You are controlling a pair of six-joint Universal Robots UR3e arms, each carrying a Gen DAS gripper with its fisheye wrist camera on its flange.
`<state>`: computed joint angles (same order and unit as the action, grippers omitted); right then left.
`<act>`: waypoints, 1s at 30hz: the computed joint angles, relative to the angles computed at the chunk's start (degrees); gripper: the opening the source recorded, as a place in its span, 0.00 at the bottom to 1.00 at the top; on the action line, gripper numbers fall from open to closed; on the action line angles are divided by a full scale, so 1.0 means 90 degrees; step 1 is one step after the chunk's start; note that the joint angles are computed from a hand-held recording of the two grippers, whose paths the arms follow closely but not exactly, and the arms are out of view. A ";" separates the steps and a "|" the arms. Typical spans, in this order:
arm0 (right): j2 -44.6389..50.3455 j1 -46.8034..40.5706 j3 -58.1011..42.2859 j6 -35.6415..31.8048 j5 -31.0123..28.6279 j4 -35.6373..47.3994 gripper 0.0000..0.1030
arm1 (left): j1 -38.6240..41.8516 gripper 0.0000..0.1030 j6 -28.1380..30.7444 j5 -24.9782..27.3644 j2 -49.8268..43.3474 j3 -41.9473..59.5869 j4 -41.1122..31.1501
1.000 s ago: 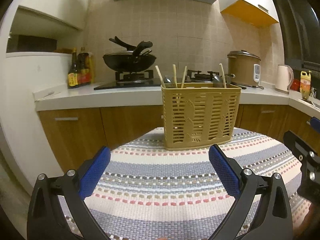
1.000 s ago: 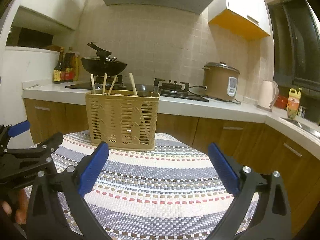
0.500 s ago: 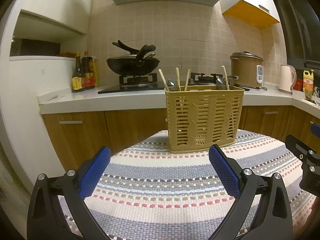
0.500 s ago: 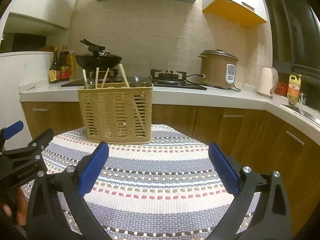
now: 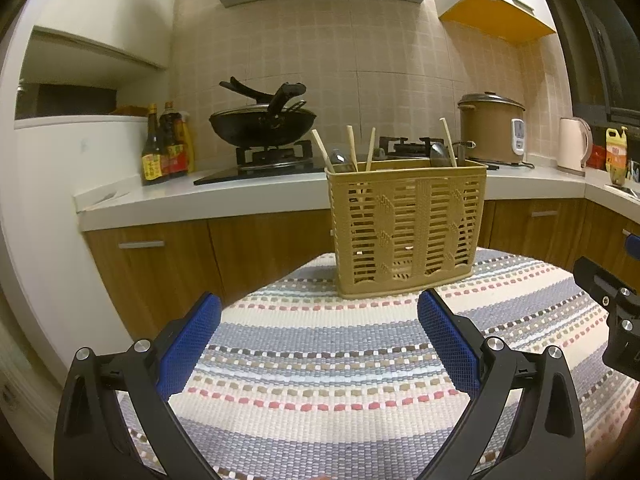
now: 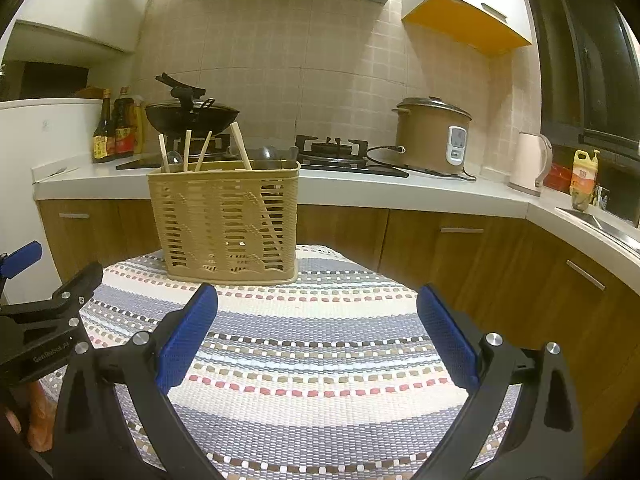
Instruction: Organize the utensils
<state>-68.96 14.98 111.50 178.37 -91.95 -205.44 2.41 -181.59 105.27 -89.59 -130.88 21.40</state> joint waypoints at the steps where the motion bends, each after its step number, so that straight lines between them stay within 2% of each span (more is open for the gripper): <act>1: 0.0005 -0.0002 -0.0002 0.0005 -0.0003 0.0006 0.92 | -0.0006 0.93 -0.0005 0.0015 0.0005 -0.0005 0.0011; 15: 0.0021 0.0043 -0.0007 -0.0036 -0.0099 -0.0021 0.92 | 0.0127 0.93 -0.0122 -0.0139 0.0165 -0.0107 -0.0031; 30: -0.0017 0.0016 0.0038 0.0030 -0.0052 -0.0069 0.92 | 0.0065 0.93 -0.0102 -0.0025 0.0090 -0.0044 -0.0035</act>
<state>-69.12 15.12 111.84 178.64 -92.41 -206.05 3.00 -182.51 105.04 -88.78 -131.28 21.09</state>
